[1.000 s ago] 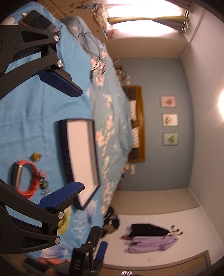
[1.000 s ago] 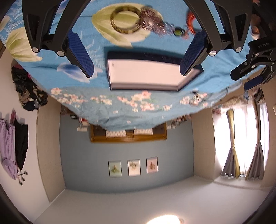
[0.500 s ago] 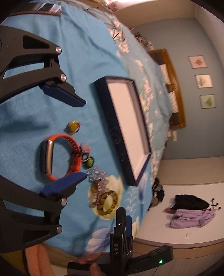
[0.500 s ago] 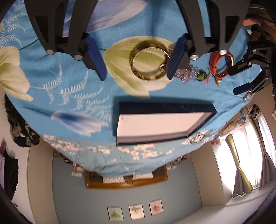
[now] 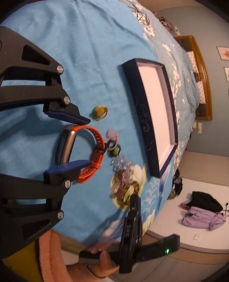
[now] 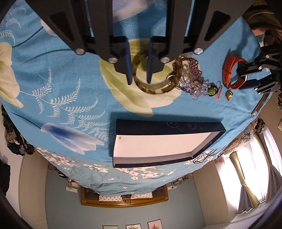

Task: Organize jewelry
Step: 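Grasp the orange watch with the left gripper while the right gripper grasps the tortoiseshell bangle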

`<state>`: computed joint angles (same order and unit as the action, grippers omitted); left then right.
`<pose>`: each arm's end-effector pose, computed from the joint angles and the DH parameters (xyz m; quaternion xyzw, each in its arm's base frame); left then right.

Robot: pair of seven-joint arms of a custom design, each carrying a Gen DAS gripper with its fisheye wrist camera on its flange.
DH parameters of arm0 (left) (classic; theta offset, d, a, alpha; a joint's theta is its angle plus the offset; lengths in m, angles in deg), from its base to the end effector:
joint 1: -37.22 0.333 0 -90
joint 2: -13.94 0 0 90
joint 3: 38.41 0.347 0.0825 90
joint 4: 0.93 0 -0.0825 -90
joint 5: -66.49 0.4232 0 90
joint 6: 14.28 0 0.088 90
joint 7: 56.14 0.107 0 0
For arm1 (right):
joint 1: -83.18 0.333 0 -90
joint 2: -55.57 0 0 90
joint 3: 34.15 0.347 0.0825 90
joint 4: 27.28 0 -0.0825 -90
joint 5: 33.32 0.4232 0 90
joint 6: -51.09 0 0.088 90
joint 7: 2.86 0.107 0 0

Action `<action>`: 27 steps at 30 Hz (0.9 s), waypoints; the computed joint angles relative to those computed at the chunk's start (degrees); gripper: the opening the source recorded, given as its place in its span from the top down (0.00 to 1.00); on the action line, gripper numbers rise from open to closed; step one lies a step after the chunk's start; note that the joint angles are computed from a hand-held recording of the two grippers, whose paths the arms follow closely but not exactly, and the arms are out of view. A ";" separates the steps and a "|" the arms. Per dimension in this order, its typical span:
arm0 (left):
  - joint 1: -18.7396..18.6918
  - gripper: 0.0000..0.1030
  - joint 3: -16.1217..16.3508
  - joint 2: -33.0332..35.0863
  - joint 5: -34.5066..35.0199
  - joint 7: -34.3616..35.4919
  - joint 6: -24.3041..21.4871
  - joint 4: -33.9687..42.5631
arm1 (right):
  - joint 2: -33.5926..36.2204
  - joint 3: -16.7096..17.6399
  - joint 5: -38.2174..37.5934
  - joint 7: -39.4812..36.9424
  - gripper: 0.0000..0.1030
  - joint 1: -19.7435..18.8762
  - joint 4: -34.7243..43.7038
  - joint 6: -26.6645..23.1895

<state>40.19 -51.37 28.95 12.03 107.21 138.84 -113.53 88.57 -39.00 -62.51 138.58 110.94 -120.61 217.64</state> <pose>0.6679 -0.0844 0.3880 -0.4094 0.8340 -0.3526 0.1117 0.7015 0.3417 0.3636 -0.6540 0.6623 -0.2015 0.3050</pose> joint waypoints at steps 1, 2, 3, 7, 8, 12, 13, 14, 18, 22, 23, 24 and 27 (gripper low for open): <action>-0.05 0.59 0.08 -0.32 0.74 -0.04 -0.68 -0.26 | -0.09 0.23 0.22 -0.19 0.89 -0.27 -0.23 0.17; -0.04 0.56 0.14 -0.61 1.18 0.10 -1.30 -0.44 | -0.16 0.63 0.59 -0.61 0.89 -0.67 -0.37 0.15; 0.09 0.56 0.31 -1.08 1.56 0.40 -1.98 -0.64 | -0.20 0.65 0.78 -0.76 0.88 -0.73 -0.38 -0.21; 0.04 0.53 0.63 -0.65 1.89 2.25 -1.91 0.62 | -0.04 1.02 1.46 -1.67 0.87 -1.17 0.02 -0.79; 0.12 0.53 0.70 -0.05 2.38 2.24 -2.79 1.64 | 0.01 0.92 1.43 -1.69 0.87 -1.05 0.09 -0.82; -0.13 0.65 1.04 2.18 6.96 1.23 -4.99 4.72 | 0.42 1.11 1.69 -2.33 0.87 -1.14 0.72 -1.02; -0.13 0.71 1.06 2.70 8.03 0.90 -5.56 5.31 | 0.44 1.24 1.82 -2.53 0.87 -1.23 0.70 -0.92; -0.36 0.77 1.31 3.42 10.18 0.07 -6.70 6.24 | 0.48 1.37 1.97 -2.78 0.87 -1.32 0.72 -0.90; -0.50 0.81 1.20 4.69 14.48 -1.85 -7.63 7.64 | 0.72 1.69 2.38 -3.95 0.86 -1.53 1.04 -1.35; -0.14 0.91 0.74 4.58 15.57 -2.68 -8.17 7.75 | 0.69 1.65 2.37 -4.90 0.94 -1.45 1.09 -1.69; -0.03 0.93 0.62 4.45 15.43 -2.72 -8.06 7.61 | 0.65 1.67 2.44 -5.07 0.94 -1.54 1.03 -1.57; 0.23 0.94 0.39 4.11 14.70 -2.75 -7.99 7.32 | 0.58 1.68 2.52 -5.14 0.95 -1.57 0.92 -1.40; 1.47 0.94 -0.10 3.46 11.91 -1.92 -10.81 7.47 | 0.16 2.67 3.61 -6.10 0.95 -2.65 0.03 0.38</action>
